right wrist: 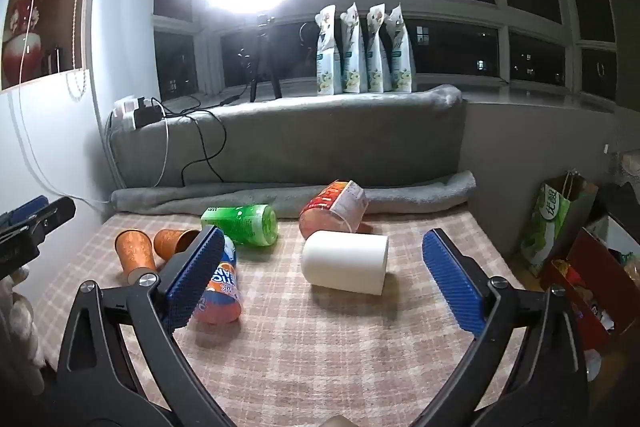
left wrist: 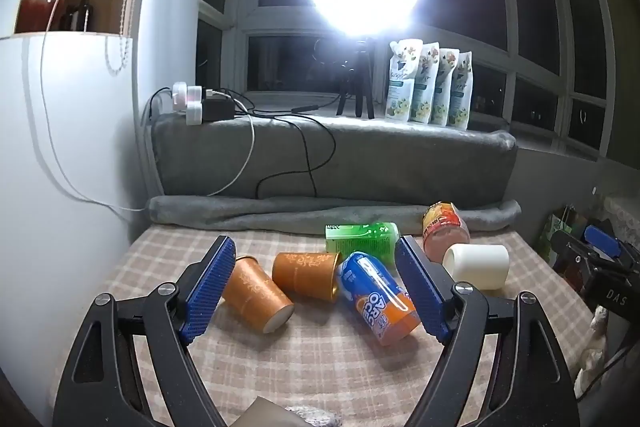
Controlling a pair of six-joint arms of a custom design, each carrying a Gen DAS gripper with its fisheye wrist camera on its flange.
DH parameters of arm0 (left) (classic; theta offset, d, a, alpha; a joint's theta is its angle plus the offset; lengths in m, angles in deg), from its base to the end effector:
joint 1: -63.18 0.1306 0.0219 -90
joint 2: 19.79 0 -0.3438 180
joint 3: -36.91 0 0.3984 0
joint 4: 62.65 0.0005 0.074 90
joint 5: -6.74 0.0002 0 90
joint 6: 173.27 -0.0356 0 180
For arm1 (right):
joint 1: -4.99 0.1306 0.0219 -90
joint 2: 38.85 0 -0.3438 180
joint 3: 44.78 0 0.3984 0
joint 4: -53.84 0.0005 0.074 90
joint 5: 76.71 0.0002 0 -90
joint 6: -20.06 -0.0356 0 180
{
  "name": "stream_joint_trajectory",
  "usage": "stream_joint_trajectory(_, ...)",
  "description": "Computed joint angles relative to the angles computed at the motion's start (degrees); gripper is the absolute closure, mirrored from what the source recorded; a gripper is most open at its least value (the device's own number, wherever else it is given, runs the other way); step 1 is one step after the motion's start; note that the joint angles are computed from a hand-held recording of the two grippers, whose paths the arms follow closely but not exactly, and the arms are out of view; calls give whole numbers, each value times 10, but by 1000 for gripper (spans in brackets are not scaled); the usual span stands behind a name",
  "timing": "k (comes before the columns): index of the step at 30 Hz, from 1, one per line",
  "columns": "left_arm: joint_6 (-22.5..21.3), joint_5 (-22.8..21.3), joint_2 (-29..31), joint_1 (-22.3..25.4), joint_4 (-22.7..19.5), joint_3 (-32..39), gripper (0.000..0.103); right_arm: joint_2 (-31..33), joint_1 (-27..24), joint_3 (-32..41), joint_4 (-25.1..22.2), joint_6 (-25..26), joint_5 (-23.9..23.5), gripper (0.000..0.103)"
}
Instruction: Flip cup upright
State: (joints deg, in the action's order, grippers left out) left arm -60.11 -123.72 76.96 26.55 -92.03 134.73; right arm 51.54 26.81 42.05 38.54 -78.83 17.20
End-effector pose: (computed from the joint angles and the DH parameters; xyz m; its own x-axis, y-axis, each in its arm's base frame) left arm 0.4545 -0.3097 0.4313 -0.3481 -0.1141 -0.9305 -0.1538 0.9861 -0.0633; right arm 0.4889 0.1926 0.4141 -0.3445 0.0281 -0.9383 -0.2608 0.9573 0.1245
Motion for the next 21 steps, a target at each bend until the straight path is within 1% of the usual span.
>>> stream_joint_trajectory(4, 3, -2, 1, 0, -2, 2, 21, 13, -6, 18, -3, 10, 0, 1)
stream_joint_trajectory(6, 2, -1, 1, 1, -2, 1, 21, 20, 14, 15, 5, 11, 31, 0)
stream_joint_trajectory(13, -4, -3, 4, 0, -6, 4, 21, 20, 14, 13, 3, 11, 30, 0)
stream_joint_trajectory(21, 6, -5, 8, 3, -13, 3, 21, 26, 19, 19, -4, 16, 30, 0)
